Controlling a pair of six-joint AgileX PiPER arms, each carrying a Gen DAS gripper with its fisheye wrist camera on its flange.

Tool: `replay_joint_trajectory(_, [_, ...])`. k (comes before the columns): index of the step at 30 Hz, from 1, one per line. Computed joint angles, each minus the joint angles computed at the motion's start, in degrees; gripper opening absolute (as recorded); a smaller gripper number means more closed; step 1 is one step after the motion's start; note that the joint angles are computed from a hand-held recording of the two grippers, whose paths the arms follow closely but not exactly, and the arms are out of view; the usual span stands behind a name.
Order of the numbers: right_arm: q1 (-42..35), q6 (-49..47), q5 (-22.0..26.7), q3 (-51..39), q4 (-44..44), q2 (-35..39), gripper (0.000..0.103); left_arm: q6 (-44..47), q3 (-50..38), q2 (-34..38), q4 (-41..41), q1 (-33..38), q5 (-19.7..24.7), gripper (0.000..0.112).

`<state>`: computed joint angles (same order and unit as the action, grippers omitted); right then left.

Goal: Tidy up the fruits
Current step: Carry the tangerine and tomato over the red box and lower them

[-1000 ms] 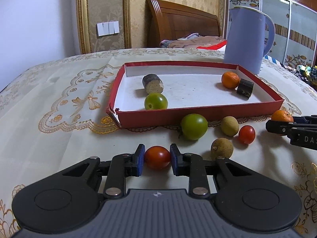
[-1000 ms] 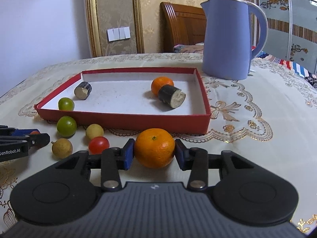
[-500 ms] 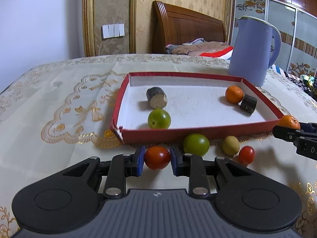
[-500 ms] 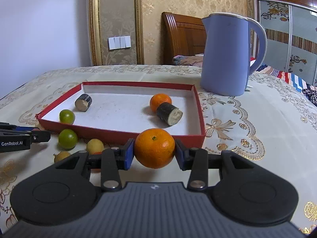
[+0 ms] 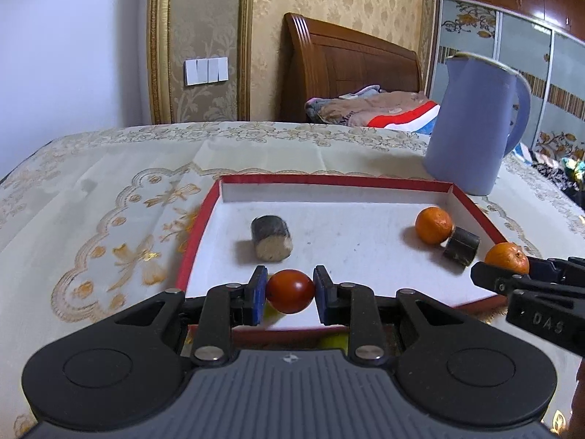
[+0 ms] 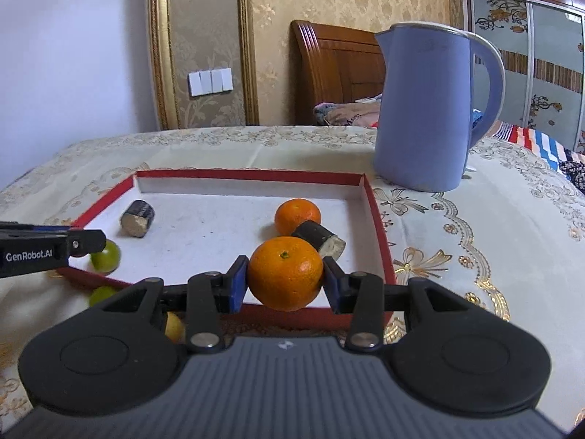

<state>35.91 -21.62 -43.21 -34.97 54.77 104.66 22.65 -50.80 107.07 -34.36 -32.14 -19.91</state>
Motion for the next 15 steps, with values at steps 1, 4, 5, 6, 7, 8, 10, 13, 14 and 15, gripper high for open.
replay_joint_trajectory(1, [-0.42,-0.73,0.47,-0.80,0.20,0.50,0.040,3.17,-1.19,0.93,-3.18,-0.62,-0.14,0.026])
replay_joint_trajectory(4, [-1.30,-2.64,1.51,-2.87,0.59,1.86,0.041,9.13,-4.20,3.27,-8.91,-1.80,-0.02,0.026])
replay_joint_trajectory(5, [-1.57,-3.32,1.87,-3.52,0.66,2.36,0.041,9.90,-4.85,3.86,-9.71,-1.96,-0.06,0.026])
replay_joint_trajectory(6, [-1.65,-4.05,2.17,-4.13,1.05,2.79,0.041,11.07,-5.50,4.42,-10.85,-2.23,-0.21,0.026])
replay_joint_trajectory(7, [-1.86,-4.34,2.65,-4.59,1.08,3.15,0.041,11.77,-6.01,4.84,-11.33,-2.37,-0.05,0.026])
replay_joint_trajectory(8, [-2.21,-4.40,3.32,-4.99,0.82,3.41,0.041,11.24,-6.47,5.25,-10.54,-2.28,0.44,0.026])
replay_joint_trajectory(10, [-2.67,-4.74,4.47,-5.80,0.70,4.07,0.041,13.03,-7.53,6.16,-12.46,-2.45,0.85,0.026])
replay_joint_trajectory(13, [-3.28,-5.77,6.03,-7.48,1.26,5.18,0.041,13.87,-8.42,7.25,-13.20,-2.72,0.00,0.026])
replay_joint_trajectory(14, [-3.45,-6.73,6.51,-8.33,2.08,5.72,0.041,13.27,-8.66,7.46,-12.76,-2.64,0.09,0.026])
replay_joint_trajectory(15, [-3.64,-7.49,6.78,-9.03,2.75,6.23,0.041,12.51,-8.91,7.78,-12.21,-2.60,0.02,0.026])
